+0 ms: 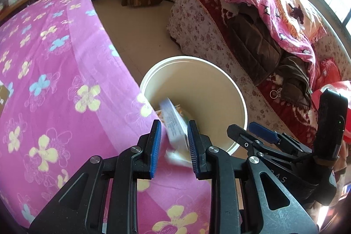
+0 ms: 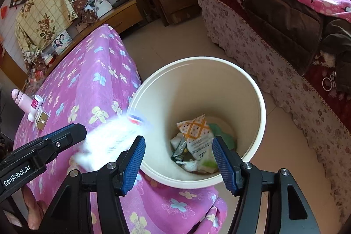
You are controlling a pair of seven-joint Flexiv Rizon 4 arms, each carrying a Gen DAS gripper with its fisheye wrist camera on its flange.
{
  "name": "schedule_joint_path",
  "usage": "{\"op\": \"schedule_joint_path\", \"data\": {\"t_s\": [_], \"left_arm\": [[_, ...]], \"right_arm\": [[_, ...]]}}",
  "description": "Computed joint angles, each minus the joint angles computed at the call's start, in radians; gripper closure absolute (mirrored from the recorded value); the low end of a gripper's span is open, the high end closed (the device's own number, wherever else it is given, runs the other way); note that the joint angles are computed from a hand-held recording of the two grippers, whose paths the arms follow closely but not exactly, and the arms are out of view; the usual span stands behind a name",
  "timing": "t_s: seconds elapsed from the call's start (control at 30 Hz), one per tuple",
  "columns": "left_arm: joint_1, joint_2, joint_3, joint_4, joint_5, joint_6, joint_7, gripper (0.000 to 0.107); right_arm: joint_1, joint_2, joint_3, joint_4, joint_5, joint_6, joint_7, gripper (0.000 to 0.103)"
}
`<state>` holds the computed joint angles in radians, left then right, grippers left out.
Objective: Collect trash
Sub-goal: 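Open both grippers over the bin to drop box and packet, then move both tools back over the table toward the blue snack bag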
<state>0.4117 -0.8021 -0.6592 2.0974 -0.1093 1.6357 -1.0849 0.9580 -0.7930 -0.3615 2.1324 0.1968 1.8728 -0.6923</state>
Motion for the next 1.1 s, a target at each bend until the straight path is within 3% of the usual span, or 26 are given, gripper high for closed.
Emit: {"op": "schedule_joint_path", "data": {"t_s": [0.83, 1.1], "left_arm": [[0.136, 0.047, -0.007, 0.090, 0.111, 0.093, -0.064, 0.084], [0.223, 0.049, -0.010, 0.117, 0.145, 0.117, -0.087, 0.084]], "right_arm": [[0.107, 0.016, -0.046, -0.040, -0.049, -0.043, 0.005, 0.042], [0.128, 0.011, -0.048, -0.083, -0.090, -0.075, 0.018, 0.042]]}}
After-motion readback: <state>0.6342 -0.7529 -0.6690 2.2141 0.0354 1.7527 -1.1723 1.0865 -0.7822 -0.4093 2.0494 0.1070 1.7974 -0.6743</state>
